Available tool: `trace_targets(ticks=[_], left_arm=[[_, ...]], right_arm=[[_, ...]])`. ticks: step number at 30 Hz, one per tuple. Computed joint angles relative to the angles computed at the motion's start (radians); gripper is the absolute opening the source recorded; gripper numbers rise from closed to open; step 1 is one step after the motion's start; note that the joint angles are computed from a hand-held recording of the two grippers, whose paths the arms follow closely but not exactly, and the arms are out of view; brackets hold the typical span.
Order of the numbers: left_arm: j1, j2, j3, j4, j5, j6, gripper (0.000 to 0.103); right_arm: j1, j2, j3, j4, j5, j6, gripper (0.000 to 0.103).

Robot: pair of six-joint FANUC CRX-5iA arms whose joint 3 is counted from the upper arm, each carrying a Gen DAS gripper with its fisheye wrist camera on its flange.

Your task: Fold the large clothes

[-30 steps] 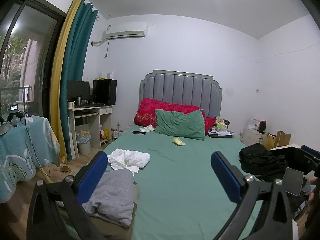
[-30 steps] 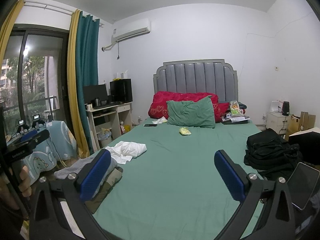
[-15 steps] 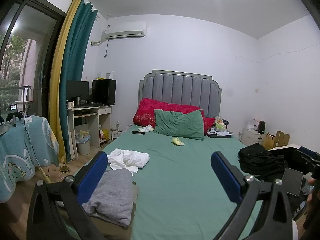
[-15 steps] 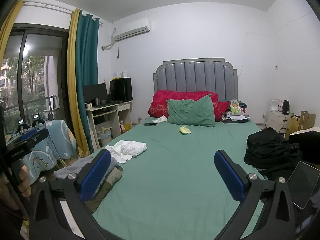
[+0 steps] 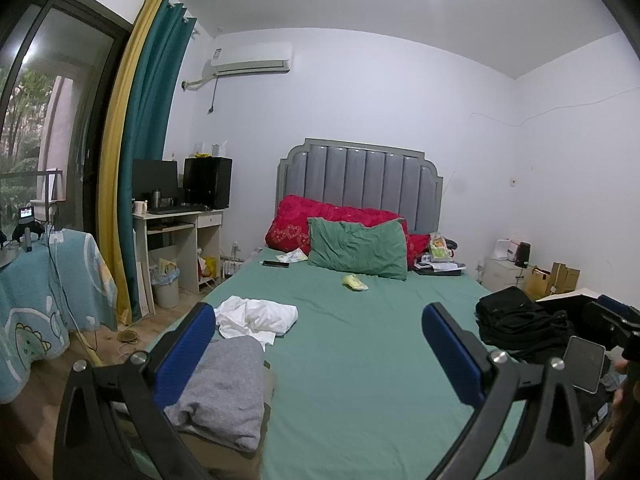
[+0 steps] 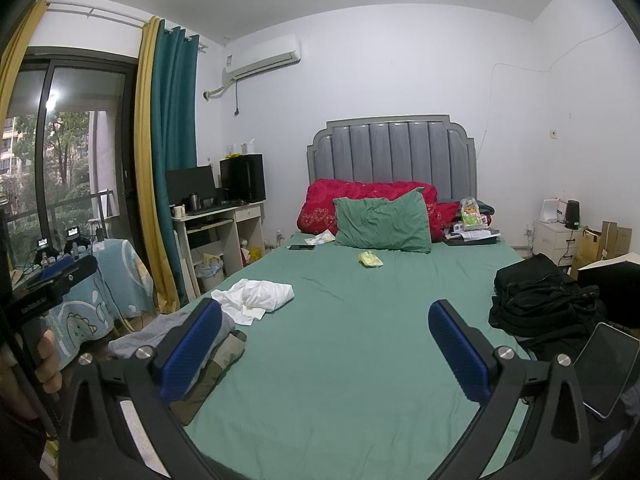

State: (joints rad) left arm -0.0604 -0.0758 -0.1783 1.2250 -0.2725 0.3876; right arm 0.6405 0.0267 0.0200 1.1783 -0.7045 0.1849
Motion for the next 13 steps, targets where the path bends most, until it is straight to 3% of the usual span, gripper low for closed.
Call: trace_targets(ticks=[13], left_arm=[[-0.003, 0.016, 0.022, 0.008, -0.022, -0.007, 0.103]], right_arm=[[0.002, 0.010, 0.010, -0.011, -0.007, 0.006, 0.102]])
